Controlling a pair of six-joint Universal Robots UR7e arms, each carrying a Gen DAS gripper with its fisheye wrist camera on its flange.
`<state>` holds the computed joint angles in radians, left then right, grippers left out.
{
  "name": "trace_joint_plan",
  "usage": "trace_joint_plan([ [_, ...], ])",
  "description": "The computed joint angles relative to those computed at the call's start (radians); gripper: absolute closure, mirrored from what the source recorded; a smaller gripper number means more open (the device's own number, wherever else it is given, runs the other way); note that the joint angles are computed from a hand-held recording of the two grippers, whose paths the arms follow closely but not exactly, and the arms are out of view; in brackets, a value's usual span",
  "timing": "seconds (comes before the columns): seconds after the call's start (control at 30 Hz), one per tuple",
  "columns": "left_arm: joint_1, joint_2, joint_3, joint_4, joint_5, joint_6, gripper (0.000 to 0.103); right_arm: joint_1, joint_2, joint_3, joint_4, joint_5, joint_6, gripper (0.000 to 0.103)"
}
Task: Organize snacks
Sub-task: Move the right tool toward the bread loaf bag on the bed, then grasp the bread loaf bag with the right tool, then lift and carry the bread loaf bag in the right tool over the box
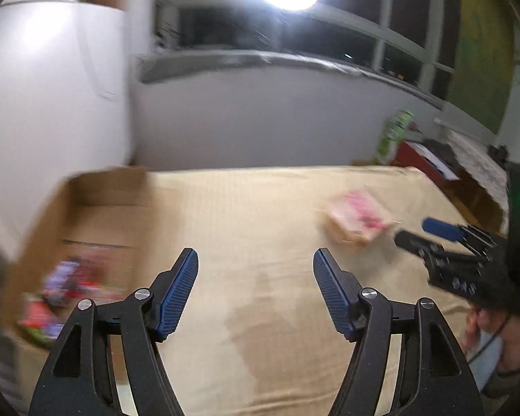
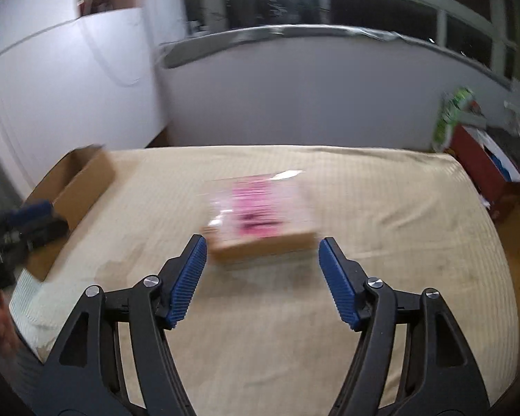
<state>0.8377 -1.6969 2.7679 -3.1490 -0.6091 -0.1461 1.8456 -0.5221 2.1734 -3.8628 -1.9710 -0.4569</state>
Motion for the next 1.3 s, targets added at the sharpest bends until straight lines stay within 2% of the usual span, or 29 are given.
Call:
trace_joint_plan([
  [0.07,0.055,0.166,-0.053,-0.102,-0.085,0.015,0.034,-0.054,-0.041,-0.011,0.08,0.049,0.004,0.033],
  [0.13,0.088,0.273,-0.098,-0.156,-0.133,0.01,0.034,-0.081,-0.053,-0.033,0.127,0.079,-0.01,0.033],
  [0.27,0.137,0.418,-0.18,-0.236,-0.176,0.026,0.034,-0.103,-0.04,-0.09,0.215,0.12,-0.041,0.033],
  [0.37,0.175,0.471,-0.23,-0.244,-0.191,0.023,0.034,-0.109,-0.023,-0.138,0.293,0.137,-0.058,0.033],
  [0.47,0.199,0.487,-0.251,-0.245,-0.226,0.02,0.034,-0.114,-0.002,-0.171,0.34,0.133,-0.075,0.033],
  [0.57,0.22,0.494,-0.257,-0.248,-0.257,0.025,0.034,-0.132,-0.007,-0.182,0.383,0.185,-0.07,0.034],
  [0.67,0.249,0.515,-0.284,-0.247,-0.309,0.044,0.034,-0.157,-0.018,-0.182,0.434,0.251,-0.047,0.044],
  [0.8,0.273,0.525,-0.301,-0.25,-0.368,0.072,0.034,-0.185,-0.027,-0.176,0.456,0.31,-0.029,0.047],
  [0.83,0.278,0.527,-0.305,-0.248,-0.38,0.077,0.035,-0.186,-0.027,-0.172,0.452,0.313,-0.029,0.049],
  [0.87,0.28,0.527,-0.305,-0.248,-0.396,0.086,0.041,-0.186,-0.026,-0.169,0.446,0.312,-0.028,0.05],
  [1.2,0.263,0.535,-0.298,-0.293,-0.394,0.133,0.046,-0.186,-0.047,-0.101,0.361,0.327,-0.018,0.057],
  [1.3,0.238,0.528,-0.285,-0.314,-0.371,0.151,0.046,-0.187,-0.068,-0.074,0.34,0.343,-0.014,0.058],
])
